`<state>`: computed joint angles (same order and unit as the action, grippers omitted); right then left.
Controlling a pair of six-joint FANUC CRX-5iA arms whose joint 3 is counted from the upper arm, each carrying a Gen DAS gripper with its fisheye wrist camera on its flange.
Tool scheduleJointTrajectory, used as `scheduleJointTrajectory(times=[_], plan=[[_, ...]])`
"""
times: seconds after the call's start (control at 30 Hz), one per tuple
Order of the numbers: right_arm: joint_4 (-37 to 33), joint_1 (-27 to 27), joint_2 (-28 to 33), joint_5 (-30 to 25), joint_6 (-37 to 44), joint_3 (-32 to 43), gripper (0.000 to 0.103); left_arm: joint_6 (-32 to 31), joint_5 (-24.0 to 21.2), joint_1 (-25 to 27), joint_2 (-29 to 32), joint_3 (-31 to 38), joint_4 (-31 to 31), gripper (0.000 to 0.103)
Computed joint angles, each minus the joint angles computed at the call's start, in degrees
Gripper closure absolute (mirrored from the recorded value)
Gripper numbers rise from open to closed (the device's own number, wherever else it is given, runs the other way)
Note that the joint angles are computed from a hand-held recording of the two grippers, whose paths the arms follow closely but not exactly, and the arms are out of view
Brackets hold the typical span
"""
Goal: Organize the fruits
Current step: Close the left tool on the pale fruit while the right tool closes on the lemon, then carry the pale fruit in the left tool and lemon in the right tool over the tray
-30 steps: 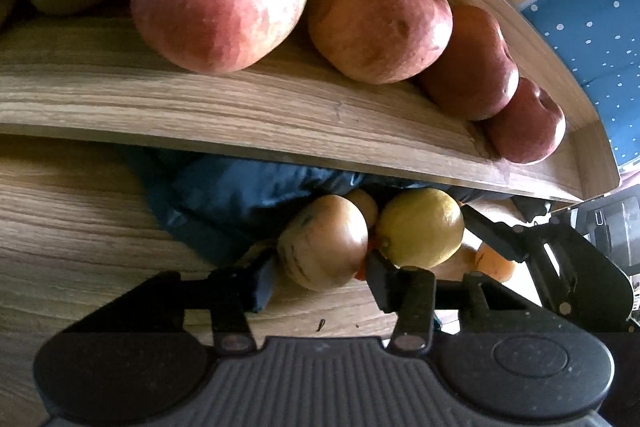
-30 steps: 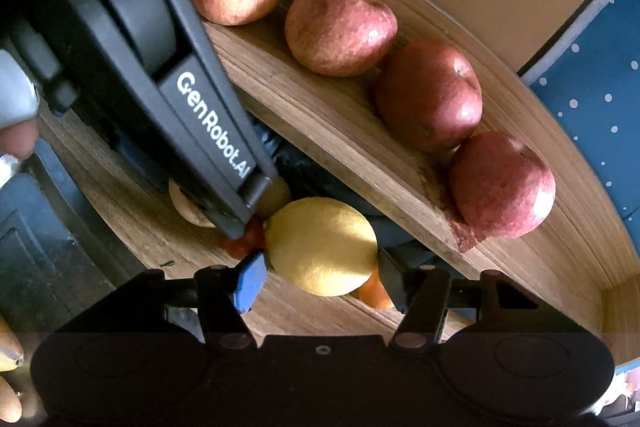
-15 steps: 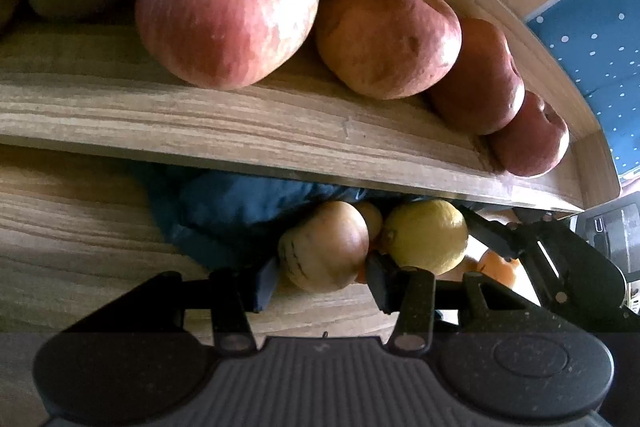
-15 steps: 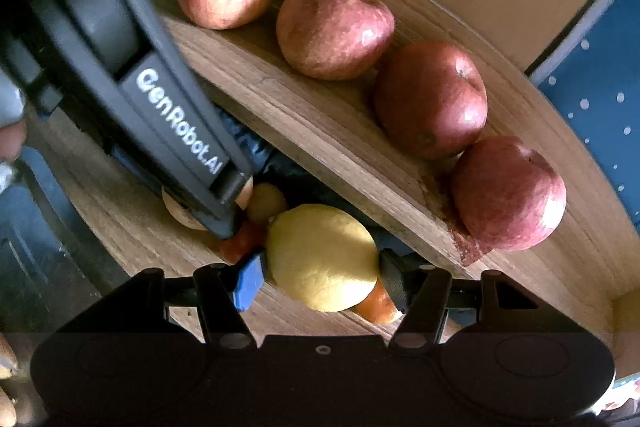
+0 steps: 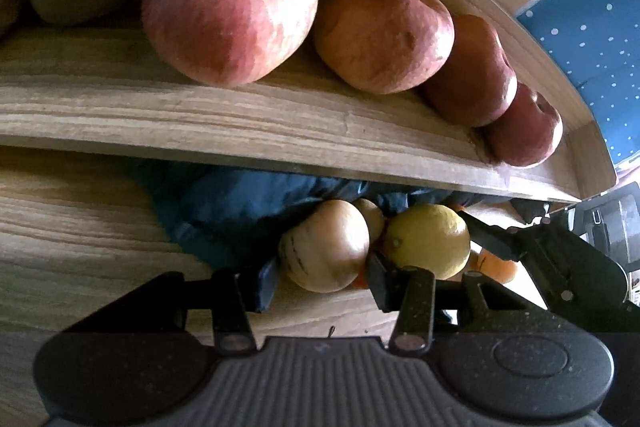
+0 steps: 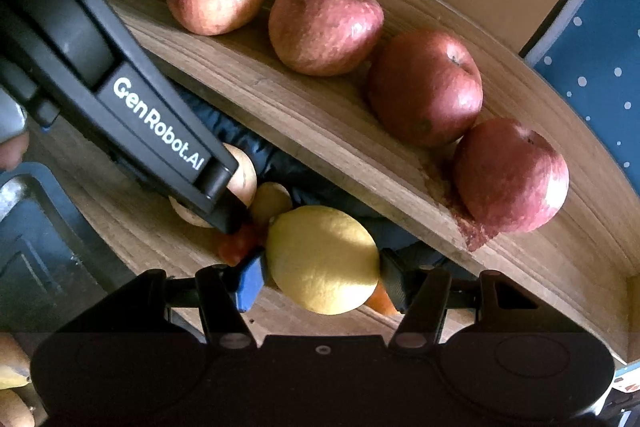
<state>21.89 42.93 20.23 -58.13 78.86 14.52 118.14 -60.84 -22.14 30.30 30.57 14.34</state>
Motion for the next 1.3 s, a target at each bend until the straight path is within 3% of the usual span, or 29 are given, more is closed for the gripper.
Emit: scheduleJointTrajectory(times=[0.4, 1.3], plan=[[-2.25, 1.24, -1.43, -2.11, -0.57, 0.47, 0.041, -0.24, 0.38, -0.82, -1.52, -2.05, -0.83, 0.053], [1.71, 3.54, -7.58, -1.07, -7.77, -4.94, 0.041, 1.05, -0.02, -3.44, -4.75, -3.05, -3.95, 0.053]])
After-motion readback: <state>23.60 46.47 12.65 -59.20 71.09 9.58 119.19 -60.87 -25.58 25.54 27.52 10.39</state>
